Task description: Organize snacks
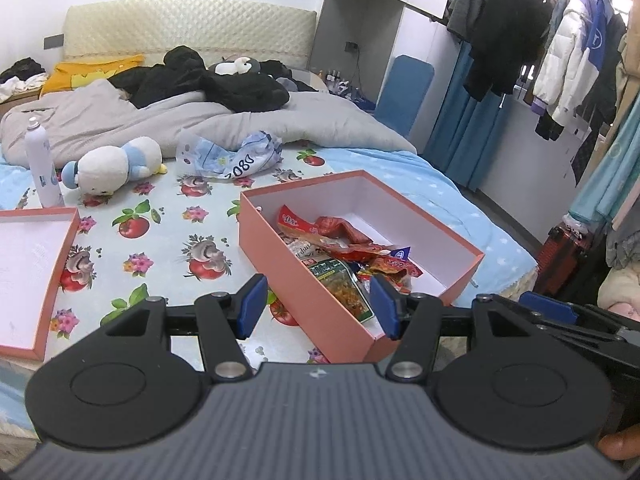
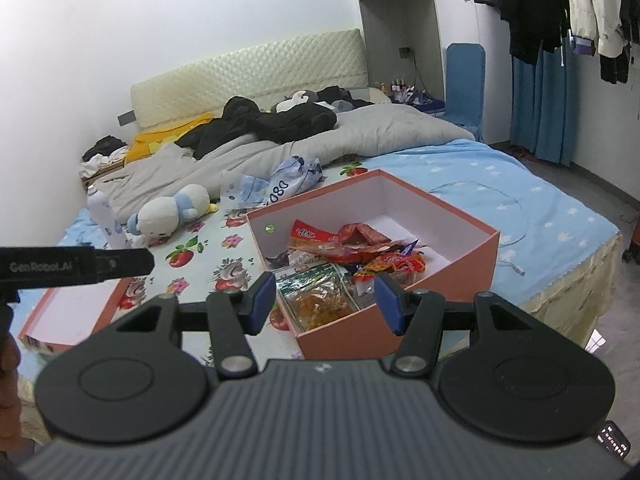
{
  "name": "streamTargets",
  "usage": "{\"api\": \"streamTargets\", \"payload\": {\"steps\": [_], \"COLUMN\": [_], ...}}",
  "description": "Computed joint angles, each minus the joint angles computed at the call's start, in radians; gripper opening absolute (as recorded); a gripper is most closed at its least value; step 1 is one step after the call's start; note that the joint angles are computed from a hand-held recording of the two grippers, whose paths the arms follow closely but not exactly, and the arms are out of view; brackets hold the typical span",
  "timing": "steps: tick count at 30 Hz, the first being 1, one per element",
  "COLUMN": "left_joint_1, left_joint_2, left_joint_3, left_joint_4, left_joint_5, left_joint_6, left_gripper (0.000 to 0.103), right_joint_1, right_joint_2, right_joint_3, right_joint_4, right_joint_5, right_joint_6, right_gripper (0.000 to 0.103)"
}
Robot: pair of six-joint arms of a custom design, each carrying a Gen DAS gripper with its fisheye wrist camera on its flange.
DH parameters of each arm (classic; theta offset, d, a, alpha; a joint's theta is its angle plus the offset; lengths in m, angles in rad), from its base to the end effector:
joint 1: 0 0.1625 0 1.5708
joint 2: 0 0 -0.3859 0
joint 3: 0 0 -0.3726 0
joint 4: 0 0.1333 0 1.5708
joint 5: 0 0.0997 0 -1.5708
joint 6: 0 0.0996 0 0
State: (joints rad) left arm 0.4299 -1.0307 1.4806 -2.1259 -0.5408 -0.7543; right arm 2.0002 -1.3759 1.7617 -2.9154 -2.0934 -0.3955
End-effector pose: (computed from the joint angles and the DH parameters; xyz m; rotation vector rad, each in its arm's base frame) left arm -0.4893 -0.4649 0.2909 0.3854 2.3359 -1.1602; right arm 0.3041 -0.4633 0.4329 0.6478 -2.3020 1.2419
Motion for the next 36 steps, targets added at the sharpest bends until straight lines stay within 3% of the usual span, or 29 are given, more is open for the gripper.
{"api": "streamTargets", "payload": {"steps": [9,11,16,17,18,19,20,24,36], "left_joint_1": [0.005,0.005,0.008,0.009,0.011,0.012,0.013,0.011,0.007], "left_joint_2": [0.017,0.021,0.017,0.015,0.012,0.012,0.013,0.017,0.010], "left_joint_3": [-0.017,-0.020,-0.008,-0.005,-0.005,-0.008,-0.013,-0.029,-0.029], "left_joint_4": [-0.015,-0.015,-0.045,-0.044,-0.037,-0.025,-0.001,0.057,0.109], "left_joint_5": [-0.003,-0.003,-0.018,-0.019,-0.024,-0.028,-0.021,0.002,0.027], "left_joint_6": [0.029,0.027,0.046,0.033,0.019,0.008,-0.009,-0.055,-0.107], "left_gripper": [0.064,0.068,0.095,0.098,0.100,0.100,0.100,0.102,0.103], "right_joint_1": [-0.008,-0.006,-0.004,-0.004,-0.005,-0.007,-0.007,0.004,-0.003], "right_joint_2": [0.000,0.003,0.009,0.011,0.011,0.011,0.012,0.026,0.019], "right_joint_3": [-0.004,-0.003,-0.004,-0.006,-0.003,0.002,0.005,0.005,-0.001], "right_joint_4": [-0.004,-0.017,-0.028,-0.025,-0.030,-0.048,-0.062,-0.072,-0.061], "right_joint_5": [0.000,-0.006,-0.014,-0.017,-0.013,-0.009,-0.010,-0.049,-0.033], "right_joint_6": [0.010,0.002,-0.006,-0.004,0.000,-0.001,-0.004,-0.023,0.002], "right_gripper": [0.057,0.057,0.058,0.062,0.078,0.093,0.095,0.095,0.095]}}
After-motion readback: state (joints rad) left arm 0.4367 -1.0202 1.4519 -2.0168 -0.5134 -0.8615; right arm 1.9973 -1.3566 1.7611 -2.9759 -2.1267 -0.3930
